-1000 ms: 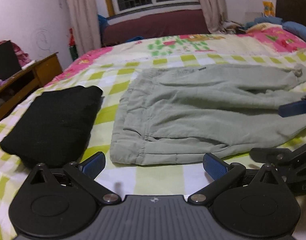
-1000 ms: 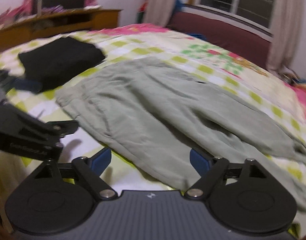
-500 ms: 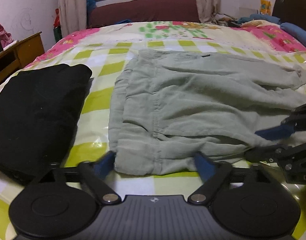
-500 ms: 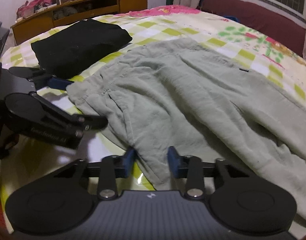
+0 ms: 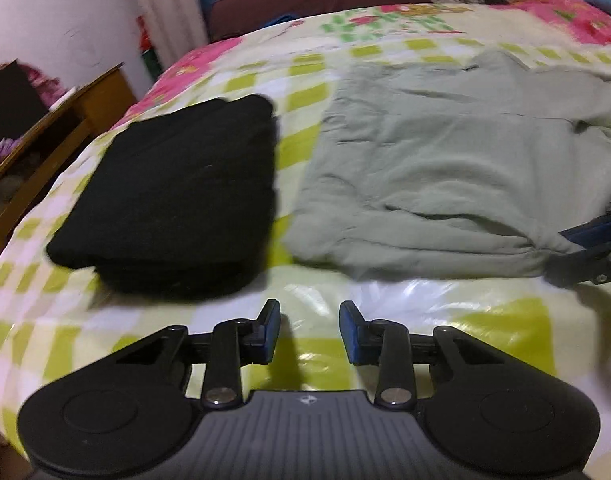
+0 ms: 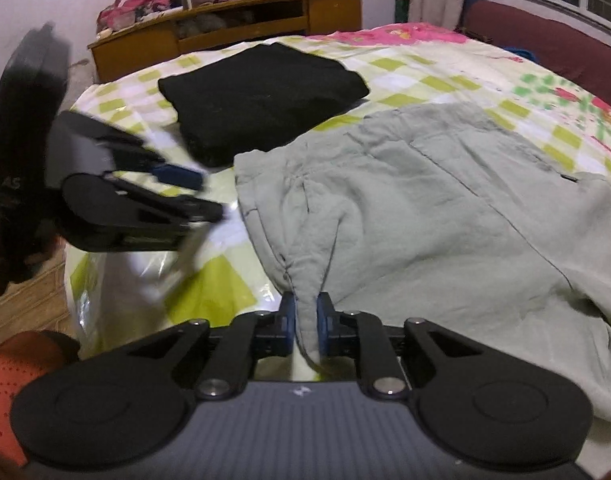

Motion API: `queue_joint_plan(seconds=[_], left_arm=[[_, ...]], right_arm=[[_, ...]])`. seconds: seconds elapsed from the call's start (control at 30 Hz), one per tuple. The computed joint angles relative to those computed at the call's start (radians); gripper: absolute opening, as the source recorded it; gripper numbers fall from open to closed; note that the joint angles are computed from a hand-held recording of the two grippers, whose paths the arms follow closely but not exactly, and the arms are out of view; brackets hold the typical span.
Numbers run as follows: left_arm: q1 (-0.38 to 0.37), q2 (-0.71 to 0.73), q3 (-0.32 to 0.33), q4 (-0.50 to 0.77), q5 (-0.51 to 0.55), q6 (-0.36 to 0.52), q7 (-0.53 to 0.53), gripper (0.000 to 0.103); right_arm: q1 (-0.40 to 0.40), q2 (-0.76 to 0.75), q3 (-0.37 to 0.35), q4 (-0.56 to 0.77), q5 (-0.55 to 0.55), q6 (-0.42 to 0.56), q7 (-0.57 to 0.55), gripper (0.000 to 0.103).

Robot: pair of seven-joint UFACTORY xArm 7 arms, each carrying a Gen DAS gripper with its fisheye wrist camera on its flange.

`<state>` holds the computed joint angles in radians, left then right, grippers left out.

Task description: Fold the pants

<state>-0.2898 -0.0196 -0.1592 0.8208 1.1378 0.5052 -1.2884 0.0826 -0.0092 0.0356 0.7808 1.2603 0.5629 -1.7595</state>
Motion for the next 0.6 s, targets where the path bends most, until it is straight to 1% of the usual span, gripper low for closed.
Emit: queue_joint_plan(seconds=[0.03,0.13,0.23,0.27,0.3,0.33,0.4,0.43,0.47,0.53,0.6], left_arm=[[0.003,-0.014,0.003,-0.008,0.008,-0.009,-0.017,0.048],[0.024,-0.039,0.004,-0.008,0.087,-0.073,-0.11,0.049],[0.032,0.002,-0.001,0.045,0.184,-0.099,-0.194,0.05],[0.028,0.027,0.001,0.069,0.2,-0.111,-0.202,0.05],[0.021,0.052,0.004,0.089,0.204,-0.116,-0.195,0.05],[0.01,0.081,0.005,0.109,0.186,-0.108,-0.16,0.051],[-0.017,0.136,0.008,0.136,0.098,-0.063,-0.047,0.051],[-0.036,0.146,0.014,0.138,0.084,-0.04,-0.033,0.051],[-0.054,0.141,0.022,0.135,0.098,-0.023,-0.049,0.051],[-0.076,0.121,0.024,0.133,0.074,0.008,-0.041,0.051],[-0.089,0.108,0.021,0.14,0.07,-0.002,-0.057,0.051]], right_arm=[[-0.004,-0.003,-0.004,-0.001,-0.004,0.008,0.009,0.018],[-0.024,-0.02,-0.023,-0.005,-0.03,0.045,0.061,0.026],[-0.034,-0.053,-0.034,-0.029,-0.038,0.039,0.059,0.028],[-0.035,-0.066,-0.037,-0.038,-0.045,0.033,0.068,0.029],[-0.036,-0.075,-0.042,-0.046,-0.052,0.026,0.077,0.029],[-0.039,-0.084,-0.049,-0.055,-0.06,0.016,0.084,0.03],[-0.049,-0.101,-0.064,-0.073,-0.071,-0.016,0.104,0.032],[-0.058,-0.108,-0.076,-0.078,-0.08,-0.029,0.123,0.032],[-0.07,-0.115,-0.09,-0.083,-0.085,-0.044,0.142,0.032],[-0.103,-0.122,-0.124,-0.087,-0.095,-0.077,0.19,0.032],[-0.15,-0.116,-0.163,-0.077,-0.117,-0.099,0.26,0.032]])
